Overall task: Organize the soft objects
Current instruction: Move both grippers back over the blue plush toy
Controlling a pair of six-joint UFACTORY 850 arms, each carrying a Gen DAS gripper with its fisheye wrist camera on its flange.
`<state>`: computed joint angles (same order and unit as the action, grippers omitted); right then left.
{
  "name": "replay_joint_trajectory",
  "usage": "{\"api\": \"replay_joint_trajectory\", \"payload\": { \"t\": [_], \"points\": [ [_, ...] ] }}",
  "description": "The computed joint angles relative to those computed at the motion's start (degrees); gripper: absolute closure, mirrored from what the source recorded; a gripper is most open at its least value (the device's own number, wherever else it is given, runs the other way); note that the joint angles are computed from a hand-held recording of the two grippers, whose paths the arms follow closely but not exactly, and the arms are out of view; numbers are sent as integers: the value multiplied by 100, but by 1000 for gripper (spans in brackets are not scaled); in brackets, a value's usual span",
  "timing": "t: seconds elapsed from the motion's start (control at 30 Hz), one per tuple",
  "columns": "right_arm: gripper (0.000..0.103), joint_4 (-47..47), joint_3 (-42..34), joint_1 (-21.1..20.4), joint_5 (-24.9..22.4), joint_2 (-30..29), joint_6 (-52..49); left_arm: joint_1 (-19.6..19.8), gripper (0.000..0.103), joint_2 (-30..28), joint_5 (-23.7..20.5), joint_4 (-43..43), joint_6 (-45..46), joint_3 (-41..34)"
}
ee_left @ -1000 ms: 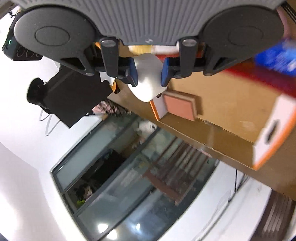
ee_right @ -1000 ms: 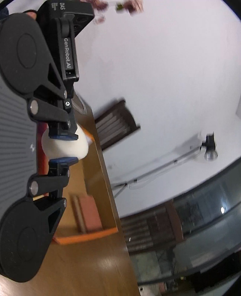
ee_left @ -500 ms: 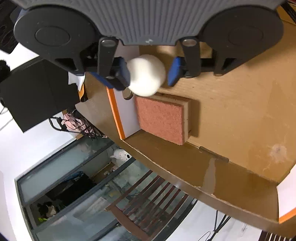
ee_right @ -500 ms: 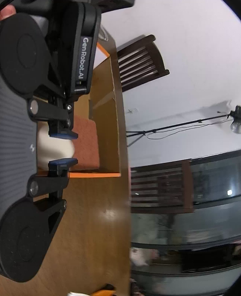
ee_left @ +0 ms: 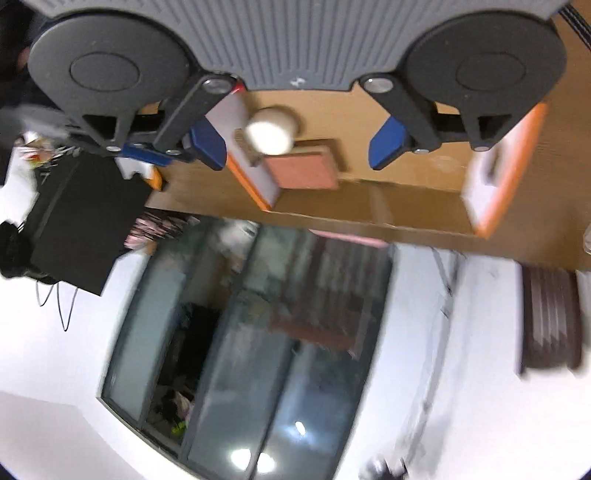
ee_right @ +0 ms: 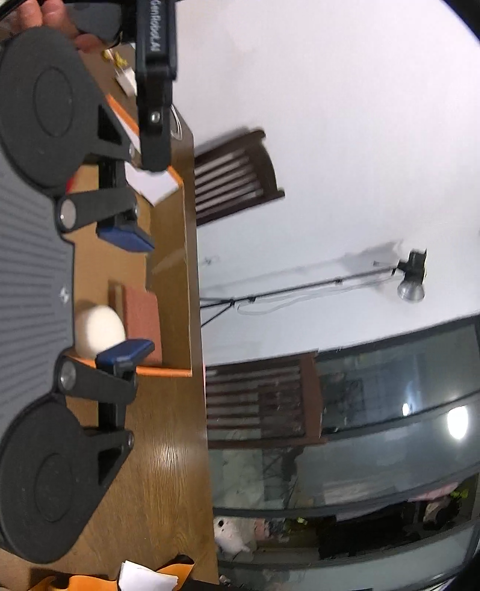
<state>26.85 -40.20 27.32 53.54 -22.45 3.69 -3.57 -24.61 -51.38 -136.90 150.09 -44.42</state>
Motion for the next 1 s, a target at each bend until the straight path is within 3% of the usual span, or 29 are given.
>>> {"api": "replay_joint_trajectory", "payload": {
  "t": [0.1, 0.3, 0.47, 0.57, 0.83, 1.0],
  "points": [
    [47, 138, 268, 260, 20, 150, -305, 182, 12, 261, -386, -511, 557, 677],
    [42, 593, 672, 908, 273, 251, -684, 493, 12, 532, -654, -1039, 1392, 1607],
    [39, 911, 925, 1364, 416, 225, -556, 978, 11, 618, -1120, -897, 1640, 2186],
    [39, 1014, 981, 1508, 390, 140, -322, 1213, 11, 629, -1124, -666, 1557, 2322],
    [39, 1361, 1096, 1830, 622, -34, 104, 1186, 11, 452, -1279, -324, 1692, 2398],
    [39, 1081, 1011, 1693, 562, -140, 310, 940, 26, 446, -1286, -304, 1449, 2268]
  ]
}}
